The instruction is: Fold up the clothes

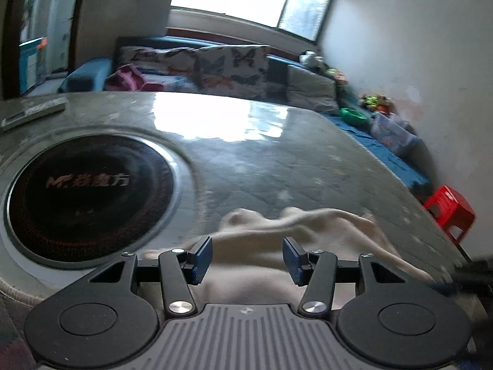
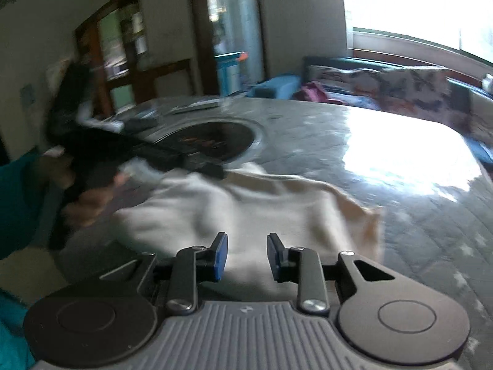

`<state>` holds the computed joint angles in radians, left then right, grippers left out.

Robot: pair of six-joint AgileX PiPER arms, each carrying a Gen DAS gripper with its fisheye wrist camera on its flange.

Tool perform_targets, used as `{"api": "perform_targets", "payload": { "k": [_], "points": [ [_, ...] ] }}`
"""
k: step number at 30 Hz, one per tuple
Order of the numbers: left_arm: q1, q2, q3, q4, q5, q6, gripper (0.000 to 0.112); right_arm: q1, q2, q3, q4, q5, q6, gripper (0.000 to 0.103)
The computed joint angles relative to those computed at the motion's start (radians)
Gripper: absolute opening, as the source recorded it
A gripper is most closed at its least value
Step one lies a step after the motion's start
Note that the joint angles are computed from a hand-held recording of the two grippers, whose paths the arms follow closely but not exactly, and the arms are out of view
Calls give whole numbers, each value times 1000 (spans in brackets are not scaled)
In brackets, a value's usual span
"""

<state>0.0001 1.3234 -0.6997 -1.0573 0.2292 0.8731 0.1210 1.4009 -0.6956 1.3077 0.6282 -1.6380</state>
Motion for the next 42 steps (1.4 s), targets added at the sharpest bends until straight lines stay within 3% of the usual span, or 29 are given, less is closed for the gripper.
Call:
{"api": "perform_targets", "payload": {
  "k": [4, 6, 10, 14, 19, 22, 24, 29, 34, 42],
  "points": [
    [-43, -49, 47, -44, 17, 59, 54, -55, 49, -2, 11, -37, 15, 27],
    [-59, -65, 74, -45, 13, 62, 54, -94, 71, -4, 12, -6, 21, 26],
    [-72, -91, 113, 5, 16, 5, 66, -108, 58, -13, 4, 3, 9, 27],
    [-81, -118, 148, 20, 8, -13, 74, -70, 86, -52, 56, -18, -37, 27],
    [-83, -141, 164, 36, 8, -37, 78, -37, 173, -98, 55, -47, -4, 26],
    [-66, -159, 169, 35, 28, -35, 89, -22, 169, -101, 52, -66, -3, 26],
    [-62, -165, 171, 34, 26, -38, 90, 3, 160, -113, 80, -80, -33, 27],
    [-50, -164, 166, 83, 0, -108, 103, 65, 244, -204, 87, -113, -15, 28],
    [4, -131, 139, 99, 38, -128, 103, 91, 322, -266, 55, -149, 49, 27],
    [38, -116, 105, -135, 50, 148, 103, 112, 343, -311, 72, -188, 58, 32]
  ]
}}
